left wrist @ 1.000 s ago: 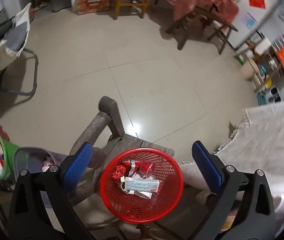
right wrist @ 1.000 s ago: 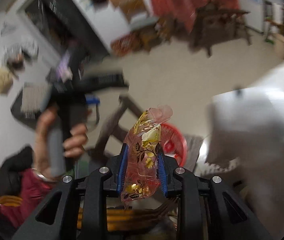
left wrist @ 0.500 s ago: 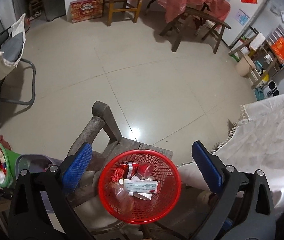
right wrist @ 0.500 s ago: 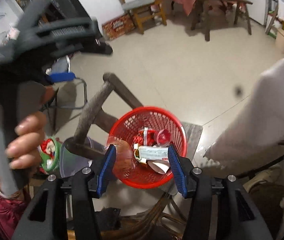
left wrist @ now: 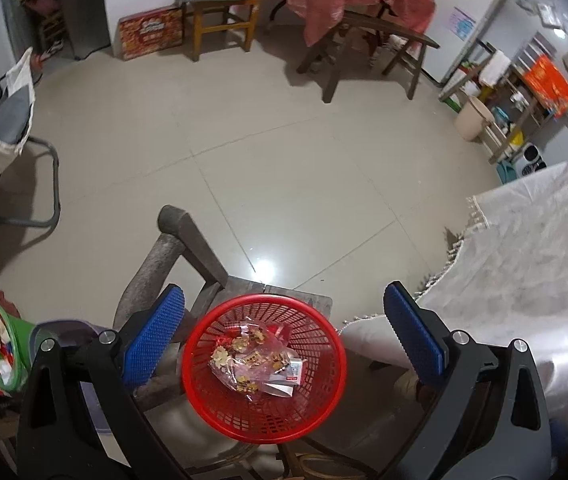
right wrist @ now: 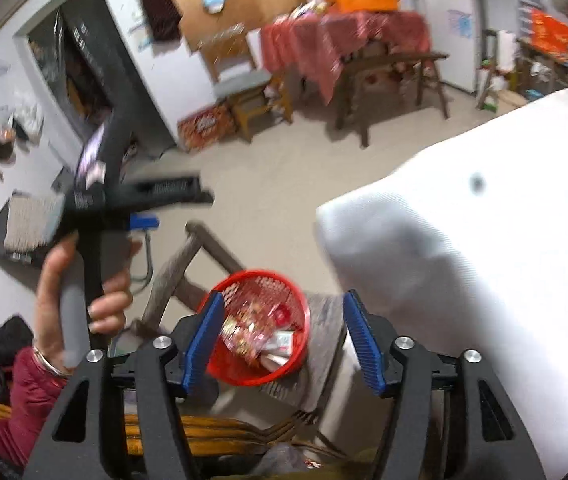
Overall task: Collect trash
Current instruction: 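Release the jelly cup from the left tool into the basket while the right drops the bag, then return the right tool to the table and grasp the yellow pompom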
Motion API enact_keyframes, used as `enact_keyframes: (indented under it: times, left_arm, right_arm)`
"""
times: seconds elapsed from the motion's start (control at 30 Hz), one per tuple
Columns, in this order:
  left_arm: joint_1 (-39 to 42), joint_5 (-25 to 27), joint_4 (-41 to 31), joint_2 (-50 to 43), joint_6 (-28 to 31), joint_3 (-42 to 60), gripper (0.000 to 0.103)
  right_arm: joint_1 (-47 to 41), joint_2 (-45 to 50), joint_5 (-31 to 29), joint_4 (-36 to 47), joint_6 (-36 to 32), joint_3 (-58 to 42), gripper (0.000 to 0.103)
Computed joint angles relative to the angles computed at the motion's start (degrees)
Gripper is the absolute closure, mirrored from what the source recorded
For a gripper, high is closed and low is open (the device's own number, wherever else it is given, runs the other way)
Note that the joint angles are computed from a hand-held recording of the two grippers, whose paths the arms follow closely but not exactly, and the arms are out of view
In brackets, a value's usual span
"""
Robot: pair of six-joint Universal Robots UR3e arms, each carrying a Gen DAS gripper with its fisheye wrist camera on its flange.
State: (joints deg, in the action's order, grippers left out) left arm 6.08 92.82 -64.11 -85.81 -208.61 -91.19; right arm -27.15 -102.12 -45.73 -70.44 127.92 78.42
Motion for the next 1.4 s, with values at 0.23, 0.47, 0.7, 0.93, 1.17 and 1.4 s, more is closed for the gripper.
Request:
enact_keyframes:
  times: [0.23,0.47,0.7,0.93,1.17,1.4]
  left_arm:
    - [-7.7,2.0,0.6,-3.5,-1.0,5.6,0.007]
    - [-15.9,5.3,-0.6,-8.5,-1.1,13.5,0.007]
    - [-21.8,7.4,-2.8,-12.7,-0.7,21.4,0.007]
    - [-25.6,8.7,-5.6,-16.6,-1.3,28.7,0.007]
    - [-28.9,9.3,-10.1,-21.9,-1.1,38.5,0.007]
    - [-33.2,11.2,-17.3,-31.7,0.6,56.0,0.007]
  right_arm:
    - [-19.1,-1.2,3.8,14.0,-11.4,-7.5,0.032]
    - [-40.3,8.2,7.9,27.2,-19.5,-23.0,0.030]
    - [-49.8,19.5,7.6,5.8,-2.0,-25.0,0.024]
    - [-45.8,35.1,0.8,-10.7,13.9,-35.6,0.023]
    - [-40.7,52.2,-4.3,-5.1,18.1,-61.4,0.023]
    - [-39.7,49.7,-6.4,-6.1,15.0,-54.5,0.041]
